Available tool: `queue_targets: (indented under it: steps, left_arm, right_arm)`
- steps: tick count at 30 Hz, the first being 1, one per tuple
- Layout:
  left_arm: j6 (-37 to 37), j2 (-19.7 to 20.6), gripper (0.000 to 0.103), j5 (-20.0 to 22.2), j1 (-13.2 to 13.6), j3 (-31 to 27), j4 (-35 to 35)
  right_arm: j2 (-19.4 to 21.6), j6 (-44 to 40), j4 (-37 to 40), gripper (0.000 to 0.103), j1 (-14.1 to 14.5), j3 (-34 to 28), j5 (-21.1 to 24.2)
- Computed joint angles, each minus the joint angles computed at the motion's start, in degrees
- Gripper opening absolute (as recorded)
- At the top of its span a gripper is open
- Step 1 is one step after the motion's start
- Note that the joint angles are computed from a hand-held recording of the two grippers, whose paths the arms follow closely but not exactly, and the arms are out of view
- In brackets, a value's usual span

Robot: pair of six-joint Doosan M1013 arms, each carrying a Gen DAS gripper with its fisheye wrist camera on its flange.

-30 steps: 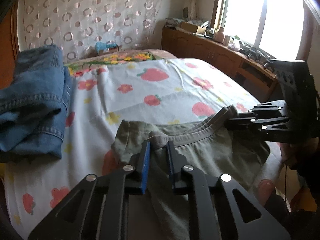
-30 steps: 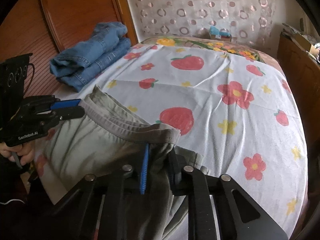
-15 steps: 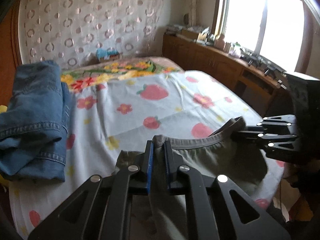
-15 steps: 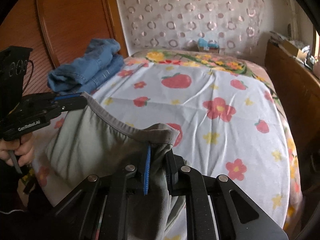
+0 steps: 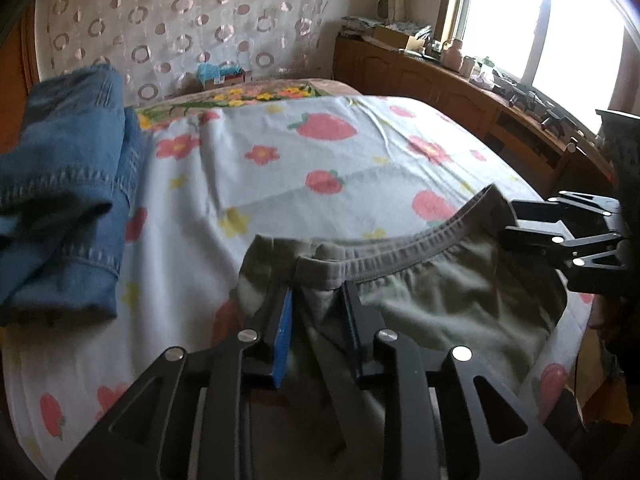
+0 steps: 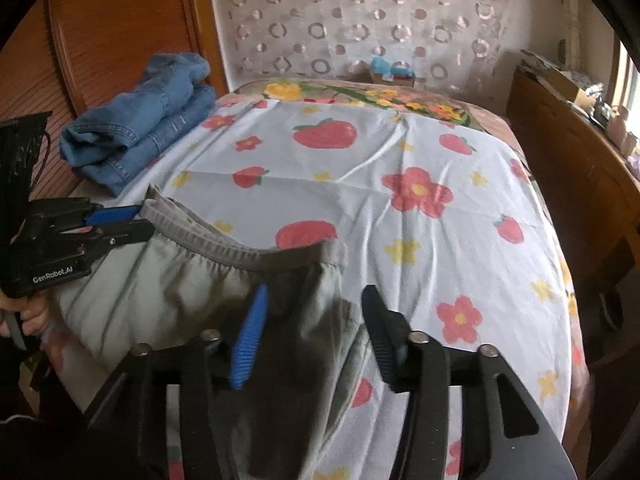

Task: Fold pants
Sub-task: 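Open the right gripper while the left gripper holds the waistband flat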

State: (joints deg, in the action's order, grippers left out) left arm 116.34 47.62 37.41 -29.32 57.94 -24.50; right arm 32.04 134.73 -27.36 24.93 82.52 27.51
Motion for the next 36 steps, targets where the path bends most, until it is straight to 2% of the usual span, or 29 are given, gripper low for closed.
queue_targets:
  steps: [4, 10, 13, 15, 19, 30, 34, 36]
  left_arm:
    - [-0.05, -0.12, 0.025, -0.35, 0.00, 0.44, -0.21]
    - [-0.73, -0.06, 0.028, -0.26, -0.07, 0.24, 0.62]
    - [-0.93, 0.02, 0.029, -0.23, -0.05, 0.11, 0.85]
    - [-1.24, -0.01, 0.029, -0.44, -0.13, 0.17, 1.38]
    - [-2.01, -0.16, 0.031, -1.23, -0.28, 0.60, 2.26]
    - [-1.73, -0.45, 0.031, -1.70, -0.24, 1.26, 2.06]
    - [-2.21, -0.57, 0.031, 0.42, 0.19, 0.61, 0.87]
    - [-1.52, -1.03, 0.031, -0.50, 0.35, 1.05, 0.04]
  right_arm:
    - [-0.09, 3.71, -3.20, 0.061, 0.71, 0.23, 2.65]
    - [0.32, 4.37, -1.65, 0.066, 0.90, 0.34, 5.21]
    - [0.67, 4.48, -1.76, 0.077, 1.21, 0.13, 6.41]
    - [0.64, 6.74, -3.89, 0.080, 1.55, 0.44, 6.53]
    - [0.58, 7.87, -2.50, 0.086, 1.20, 0.76, 5.86]
    - [0.24, 10.62, -4.97, 0.090, 1.31, 1.82, 4.55]
    - [-0.12, 8.69, -4.14, 0.090, 1.15, 2.42, 3.72]
    - [-0.39, 7.93, -3.16, 0.089, 0.93, 2.79, 3.03]
